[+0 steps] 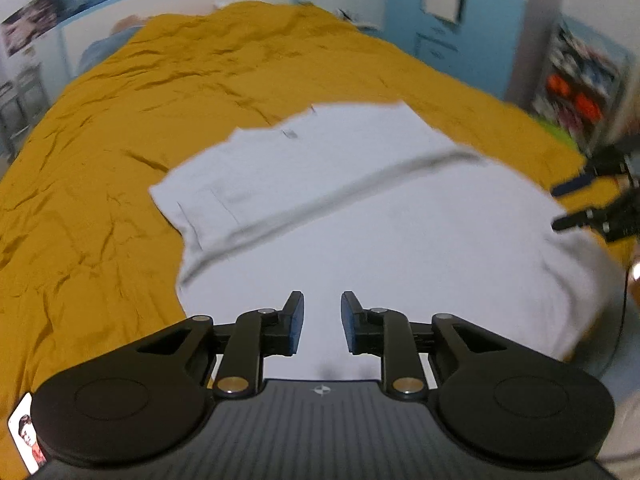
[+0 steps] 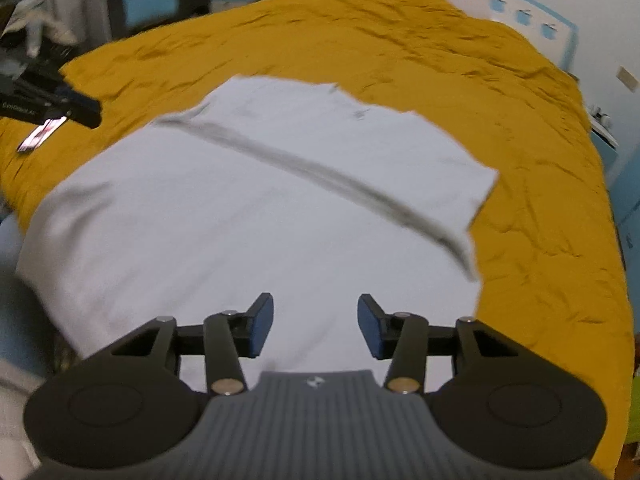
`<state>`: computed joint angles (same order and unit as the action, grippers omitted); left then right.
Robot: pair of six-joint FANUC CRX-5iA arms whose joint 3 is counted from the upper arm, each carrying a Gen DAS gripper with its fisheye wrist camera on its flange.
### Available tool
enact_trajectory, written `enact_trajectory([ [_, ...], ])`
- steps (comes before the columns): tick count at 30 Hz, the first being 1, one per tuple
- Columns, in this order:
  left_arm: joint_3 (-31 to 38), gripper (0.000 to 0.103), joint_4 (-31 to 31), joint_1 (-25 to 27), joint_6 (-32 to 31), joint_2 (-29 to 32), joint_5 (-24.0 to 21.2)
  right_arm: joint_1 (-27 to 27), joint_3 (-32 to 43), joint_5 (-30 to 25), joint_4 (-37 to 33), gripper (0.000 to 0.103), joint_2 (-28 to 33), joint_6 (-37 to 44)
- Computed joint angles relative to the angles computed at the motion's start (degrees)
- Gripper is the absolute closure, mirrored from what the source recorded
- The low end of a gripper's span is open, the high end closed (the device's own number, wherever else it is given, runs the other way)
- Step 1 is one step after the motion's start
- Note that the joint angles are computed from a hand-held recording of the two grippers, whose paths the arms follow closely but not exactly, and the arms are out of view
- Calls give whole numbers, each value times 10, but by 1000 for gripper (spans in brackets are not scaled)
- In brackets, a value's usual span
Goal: Fold small clothes
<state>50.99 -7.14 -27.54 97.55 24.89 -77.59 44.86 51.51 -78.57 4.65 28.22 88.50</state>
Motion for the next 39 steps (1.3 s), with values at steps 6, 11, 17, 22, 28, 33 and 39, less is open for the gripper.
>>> enact_trajectory([
  [6, -93, 64, 7, -29, -44, -45, 12, 31, -146, 50, -9, 58, -85, 9],
  [11, -135, 46, -1, -58, -88, -61, 17, 51, -229, 79, -2, 48, -133, 26],
  [17, -170, 38, -29, -89, -116, -78, 10, 65, -314, 113, 23, 39, -181, 32],
  [22, -195, 33, -81, -117, -119, -92, 8, 72, -368, 130, 39, 33, -214, 45],
  [28, -208, 31, -174, -158, -123, -92, -6, 86, -412, 124, 87, 28, -231, 88],
  [33, -206, 24, -241, -186, -121, -78, -12, 89, -435, 127, 125, 28, -224, 87],
  [39, -214, 9, -269, -197, -151, -57, -9, 84, -447, 134, 127, 26, -216, 126],
])
